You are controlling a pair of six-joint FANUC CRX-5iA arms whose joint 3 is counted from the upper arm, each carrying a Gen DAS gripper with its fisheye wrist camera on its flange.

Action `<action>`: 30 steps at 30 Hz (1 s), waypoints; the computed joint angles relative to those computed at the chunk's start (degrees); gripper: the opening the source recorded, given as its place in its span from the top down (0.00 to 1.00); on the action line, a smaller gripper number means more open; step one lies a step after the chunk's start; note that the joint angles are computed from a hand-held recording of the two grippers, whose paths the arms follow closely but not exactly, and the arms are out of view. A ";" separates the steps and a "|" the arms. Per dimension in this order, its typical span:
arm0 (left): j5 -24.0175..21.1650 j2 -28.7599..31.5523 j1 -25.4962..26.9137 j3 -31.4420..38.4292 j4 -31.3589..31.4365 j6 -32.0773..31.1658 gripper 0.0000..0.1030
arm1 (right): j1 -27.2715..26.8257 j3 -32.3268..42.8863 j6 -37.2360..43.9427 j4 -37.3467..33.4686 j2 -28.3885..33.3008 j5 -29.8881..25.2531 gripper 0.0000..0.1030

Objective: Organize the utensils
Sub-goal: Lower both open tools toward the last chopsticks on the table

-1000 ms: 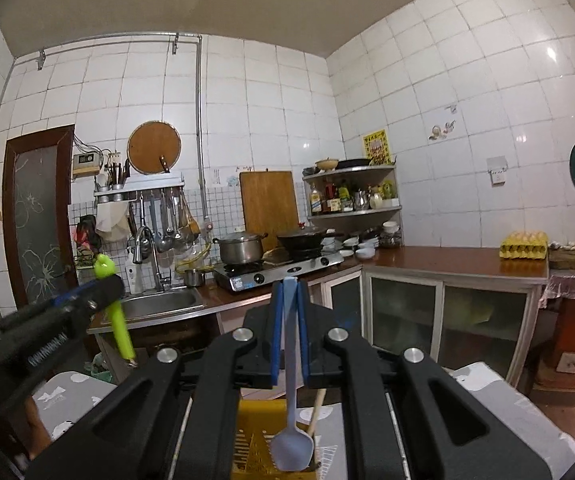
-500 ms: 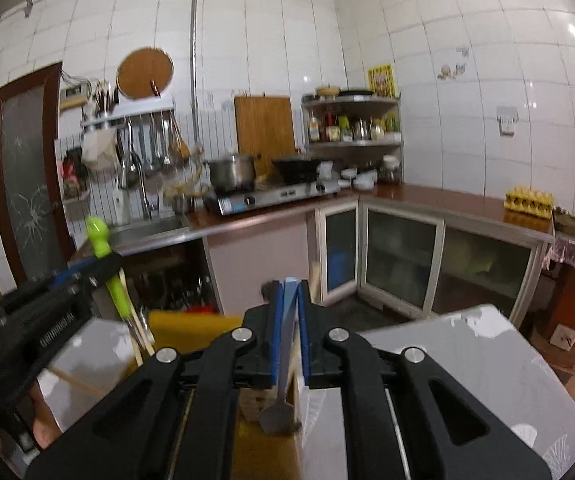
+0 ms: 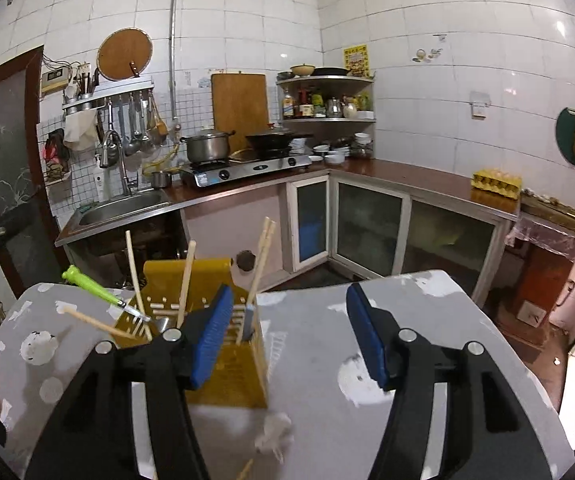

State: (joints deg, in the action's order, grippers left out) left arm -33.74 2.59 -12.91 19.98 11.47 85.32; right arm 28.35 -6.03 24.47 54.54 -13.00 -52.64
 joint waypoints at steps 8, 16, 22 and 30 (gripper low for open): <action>-2.51 -6.57 3.85 -8.04 2.57 -3.01 0.05 | 5.74 -3.82 -5.60 1.08 -3.70 -6.83 0.32; -6.00 -7.78 4.21 -13.84 -0.85 -2.11 0.05 | 8.90 -7.23 -8.62 -1.44 -2.69 -10.41 0.29; -7.25 -6.76 3.37 -16.85 -2.65 -2.48 0.05 | 9.77 -8.90 -9.23 -4.36 -0.53 -11.62 0.29; -9.45 -3.92 2.30 -15.71 -5.96 0.98 0.05 | 8.70 -6.28 -7.12 -11.11 3.65 -13.03 0.30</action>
State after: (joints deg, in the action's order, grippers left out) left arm -43.19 -1.33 -10.61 4.27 5.51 86.30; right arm 37.05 -12.30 17.35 43.43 -9.34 -65.67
